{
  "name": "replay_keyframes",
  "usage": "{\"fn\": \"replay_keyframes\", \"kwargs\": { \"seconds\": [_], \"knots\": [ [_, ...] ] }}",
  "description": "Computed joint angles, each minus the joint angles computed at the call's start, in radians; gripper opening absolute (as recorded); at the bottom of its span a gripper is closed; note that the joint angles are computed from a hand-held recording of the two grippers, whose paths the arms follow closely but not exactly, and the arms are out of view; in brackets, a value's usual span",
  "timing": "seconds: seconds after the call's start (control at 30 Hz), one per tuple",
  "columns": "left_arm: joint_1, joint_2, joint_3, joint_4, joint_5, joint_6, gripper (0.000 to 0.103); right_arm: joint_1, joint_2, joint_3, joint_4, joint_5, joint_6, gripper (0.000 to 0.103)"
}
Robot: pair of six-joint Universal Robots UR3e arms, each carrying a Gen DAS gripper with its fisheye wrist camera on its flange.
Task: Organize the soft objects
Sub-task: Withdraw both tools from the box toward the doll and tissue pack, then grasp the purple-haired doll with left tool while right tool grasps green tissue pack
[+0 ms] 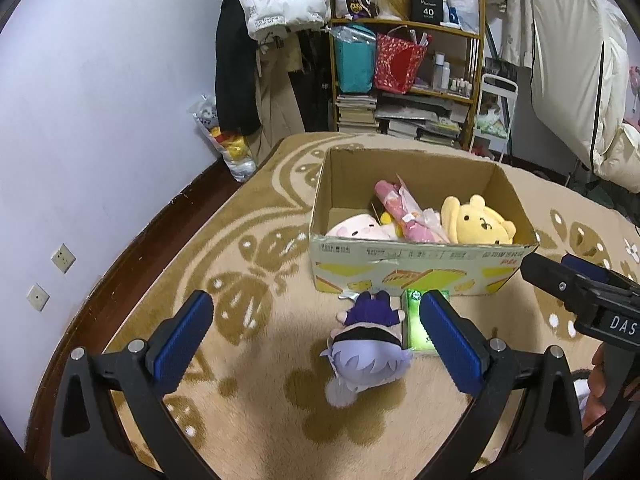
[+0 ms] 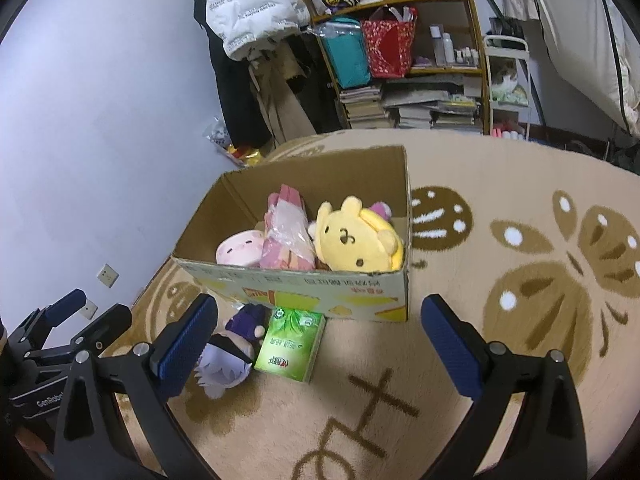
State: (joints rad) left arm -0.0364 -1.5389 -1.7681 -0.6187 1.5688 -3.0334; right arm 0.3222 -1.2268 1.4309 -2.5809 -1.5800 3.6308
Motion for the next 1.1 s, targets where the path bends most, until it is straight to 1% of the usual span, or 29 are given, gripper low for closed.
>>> {"fn": "replay_keyframes", "kwargs": {
  "seconds": [0.13, 0.3, 0.47, 0.7, 0.83, 0.87, 1.1],
  "knots": [
    [-0.006, -0.020, 0.010, -0.018, 0.005, 0.003, 0.102, -0.002, 0.018, 0.005, 0.004, 0.014, 0.005, 0.103],
    [-0.014, -0.044, 0.023, -0.044, 0.021, 0.016, 0.102, -0.001, 0.030, 0.028, -0.031, 0.015, 0.018, 0.103],
    [-0.010, -0.056, 0.029, -0.070, 0.014, 0.022, 0.102, -0.009, 0.054, 0.030, -0.035, 0.064, 0.016, 0.103],
    [-0.018, -0.102, 0.054, -0.103, 0.011, 0.033, 0.102, -0.025, 0.116, -0.010, -0.014, 0.125, 0.036, 0.103],
    [-0.038, -0.142, 0.077, -0.115, 0.026, 0.042, 0.102, -0.040, 0.157, -0.027, -0.024, 0.166, 0.058, 0.103],
    [-0.040, -0.150, 0.081, -0.119, 0.024, 0.046, 0.102, -0.044, 0.170, -0.036, -0.022, 0.177, 0.060, 0.101],
    [-0.061, -0.218, 0.119, -0.123, 0.032, 0.045, 0.102, -0.057, 0.212, -0.057, -0.028, 0.198, 0.074, 0.100]
  ]
}}
